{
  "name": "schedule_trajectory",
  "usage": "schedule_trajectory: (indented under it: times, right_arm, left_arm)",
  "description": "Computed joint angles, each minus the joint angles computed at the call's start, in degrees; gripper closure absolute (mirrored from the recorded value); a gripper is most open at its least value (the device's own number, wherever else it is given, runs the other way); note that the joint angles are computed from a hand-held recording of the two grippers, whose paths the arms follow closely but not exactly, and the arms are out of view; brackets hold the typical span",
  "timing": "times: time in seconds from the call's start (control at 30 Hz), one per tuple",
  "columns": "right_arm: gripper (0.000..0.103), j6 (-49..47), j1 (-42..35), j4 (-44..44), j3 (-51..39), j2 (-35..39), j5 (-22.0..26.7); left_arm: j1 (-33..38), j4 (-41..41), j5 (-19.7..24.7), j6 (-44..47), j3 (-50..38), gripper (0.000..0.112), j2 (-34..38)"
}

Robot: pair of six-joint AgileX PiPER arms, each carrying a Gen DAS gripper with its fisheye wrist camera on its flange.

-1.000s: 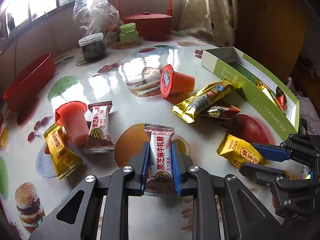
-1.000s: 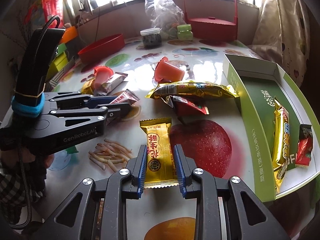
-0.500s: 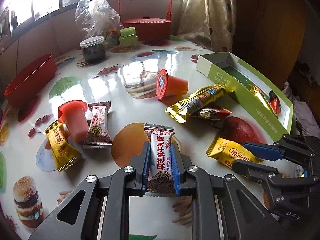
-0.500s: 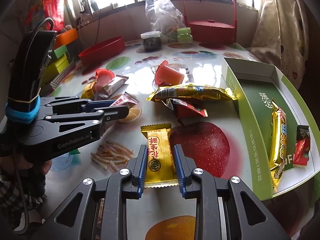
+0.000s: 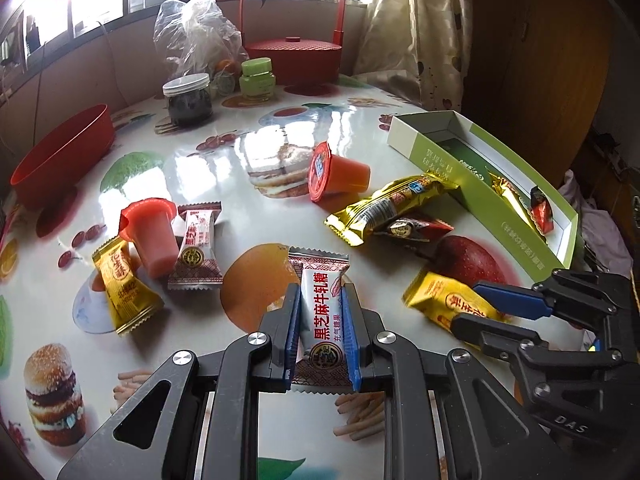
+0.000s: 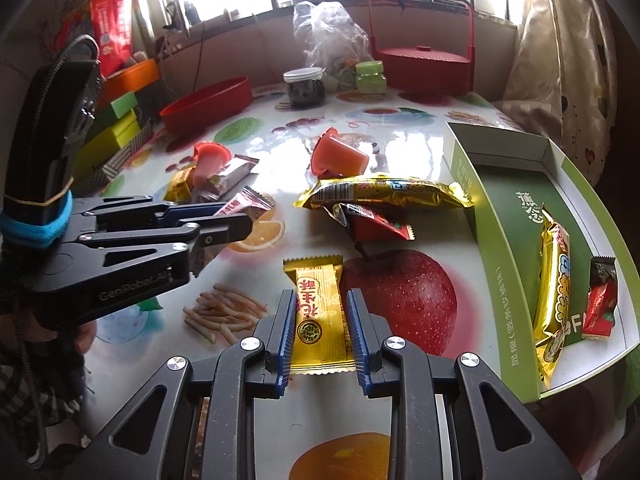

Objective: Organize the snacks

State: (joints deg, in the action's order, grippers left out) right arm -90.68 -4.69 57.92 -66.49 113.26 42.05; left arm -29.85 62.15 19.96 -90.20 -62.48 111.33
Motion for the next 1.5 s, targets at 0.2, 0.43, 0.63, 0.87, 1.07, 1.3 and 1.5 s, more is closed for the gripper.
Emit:
schedule_trajectory:
  times: [0.2,0.43,0.63,0.87,1.07,1.3,1.5]
  right_arm:
    - [0.07,2.46,2.11,-2.29,-1.45,1.58,-1.17]
    - [0.079,0.19,3.26,-0.01,-0.31,1.42,-4.28]
    - [0.082,-0.32,2.15,0.61,-0.68,1.41,-2.68]
    - [0.082,-2.86,-0.36,3.56,-0.51,-0.19,1.84]
    - [0.082,-3.06,-2.48,4.91,-1.13,-1.53,3.49]
    - [0.082,-1.53,-5.4,5.48,-3.49,-1.83,4.32]
    - [0.082,1.2,-7.83,5.17,-6.71,-0.87,3.82]
  left_arm:
    - [0.28,-1.14,-0.04,0.67,0.01,0.092,0.34]
    - [0.04,-2.6,0.29,2.31,-0.44,0.092,0.16]
    - [-0.78,-3.15,0.96,2.97,-0.88,0.092,-0.52]
    - [-1.65,-3.15,1.9,2.91,-1.36,0.092,-2.61]
    - [-2.67,-3.7,3.71,4.66,-3.85,0.092,-2.96]
    - [-3.13,-7.31,3.67,9.11,-8.99,0.092,-0.73]
    - [-3.52,-11.95,3.25,14.98,-14.6,0.092,2.05]
